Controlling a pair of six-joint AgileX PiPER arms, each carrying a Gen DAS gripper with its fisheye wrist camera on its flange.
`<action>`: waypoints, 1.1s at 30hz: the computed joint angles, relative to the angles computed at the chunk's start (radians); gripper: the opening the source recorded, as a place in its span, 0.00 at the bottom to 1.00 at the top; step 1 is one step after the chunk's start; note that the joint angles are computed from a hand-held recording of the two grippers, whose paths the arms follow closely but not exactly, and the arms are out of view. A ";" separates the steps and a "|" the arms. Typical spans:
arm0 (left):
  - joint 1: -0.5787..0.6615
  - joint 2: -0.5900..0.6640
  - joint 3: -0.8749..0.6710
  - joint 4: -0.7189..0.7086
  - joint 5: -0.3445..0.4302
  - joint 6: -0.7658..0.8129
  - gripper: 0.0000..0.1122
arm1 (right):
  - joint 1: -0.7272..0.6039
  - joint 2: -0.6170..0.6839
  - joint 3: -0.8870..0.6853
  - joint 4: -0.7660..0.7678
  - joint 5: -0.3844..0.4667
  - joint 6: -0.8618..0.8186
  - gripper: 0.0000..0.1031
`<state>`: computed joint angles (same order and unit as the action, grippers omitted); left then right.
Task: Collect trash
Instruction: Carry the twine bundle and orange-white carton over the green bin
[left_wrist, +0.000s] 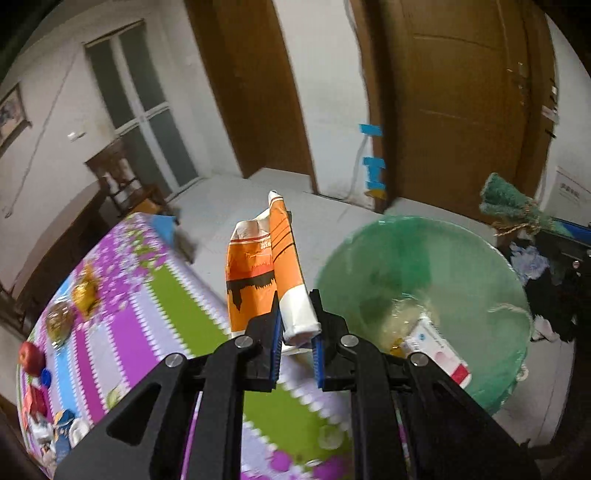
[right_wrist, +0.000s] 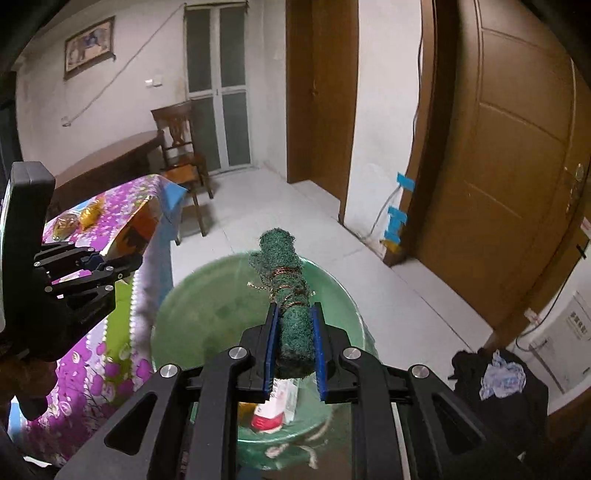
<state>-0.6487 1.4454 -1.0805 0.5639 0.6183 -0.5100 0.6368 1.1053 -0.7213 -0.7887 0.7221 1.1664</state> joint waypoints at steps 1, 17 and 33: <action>0.003 0.007 -0.003 -0.019 -0.008 0.025 0.11 | -0.008 0.003 0.006 0.005 -0.007 -0.001 0.18; 0.004 0.115 -0.080 -0.379 -0.035 0.416 0.11 | -0.250 0.039 -0.016 0.371 -0.106 -0.437 0.18; 0.010 0.150 -0.122 -0.403 -0.003 0.456 0.12 | -0.326 0.130 -0.050 0.480 -0.154 -0.565 0.18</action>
